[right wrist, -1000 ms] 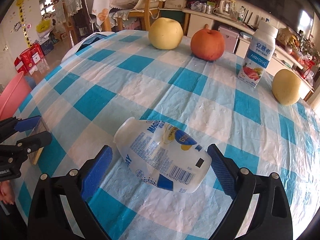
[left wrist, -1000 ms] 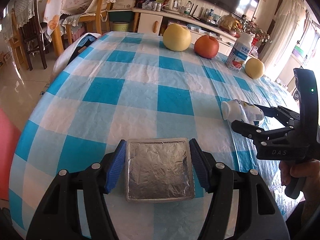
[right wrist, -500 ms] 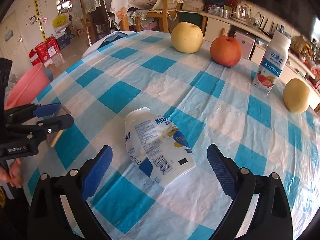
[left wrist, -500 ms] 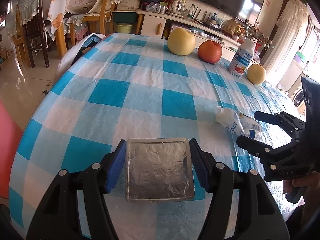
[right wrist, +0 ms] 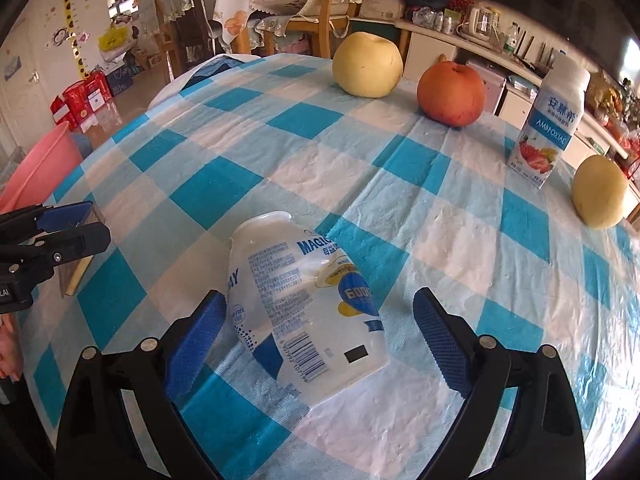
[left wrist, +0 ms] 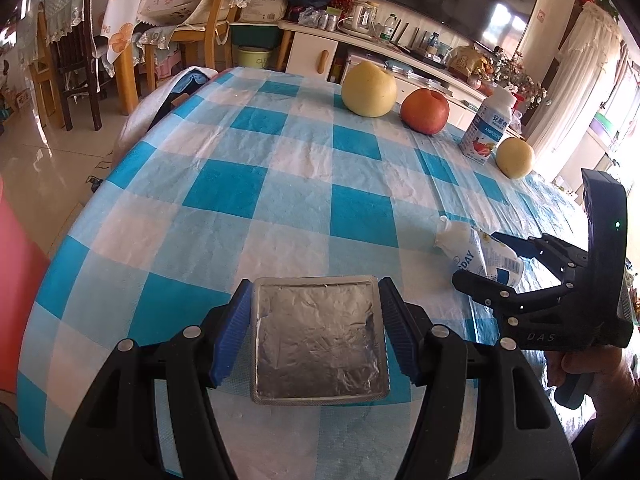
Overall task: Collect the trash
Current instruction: 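Grasp the white yogurt bottle with the right gripper while the left holds the foil packet, then carry the foil packet and bottle to the pink bucket and open both grippers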
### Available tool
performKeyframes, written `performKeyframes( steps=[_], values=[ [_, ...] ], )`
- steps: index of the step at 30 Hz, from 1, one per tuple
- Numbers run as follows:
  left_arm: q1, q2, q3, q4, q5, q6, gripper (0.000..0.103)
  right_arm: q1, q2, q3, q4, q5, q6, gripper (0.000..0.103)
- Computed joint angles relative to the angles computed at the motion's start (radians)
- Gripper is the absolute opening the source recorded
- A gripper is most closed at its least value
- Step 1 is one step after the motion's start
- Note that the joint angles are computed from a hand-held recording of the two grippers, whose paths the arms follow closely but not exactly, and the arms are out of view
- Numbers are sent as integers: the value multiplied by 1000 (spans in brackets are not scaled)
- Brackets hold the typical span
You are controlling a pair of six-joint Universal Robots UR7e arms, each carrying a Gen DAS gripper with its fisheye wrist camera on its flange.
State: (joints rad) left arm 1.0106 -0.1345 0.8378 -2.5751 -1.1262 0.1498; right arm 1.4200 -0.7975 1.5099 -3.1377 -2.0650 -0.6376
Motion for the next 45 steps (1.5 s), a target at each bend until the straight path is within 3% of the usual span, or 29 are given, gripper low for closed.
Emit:
performKeyframes(
  steps=[1,7,11,13,23,45],
  values=[
    [0,-1,0,-3,-2,-1,64,2,-1,0,2,-1,-4,74],
    [2,-11,14,-25,-14,-4,64,14,-1,16,-16,-15,-8,57],
    [4,-18,25,-44,-21,-3,64,21,8,22,-57,-37,-25,56],
    [4,-21,28,-52,-19,-2,64,24,10,26,-69,-42,-27,43],
    [6,-49,65,-122,-14,4,64,41,25,49,-159,-55,-56,42],
    [6,-109,150,-301,15,7,64,95,2,148,-316,3,35,40]
  ],
)
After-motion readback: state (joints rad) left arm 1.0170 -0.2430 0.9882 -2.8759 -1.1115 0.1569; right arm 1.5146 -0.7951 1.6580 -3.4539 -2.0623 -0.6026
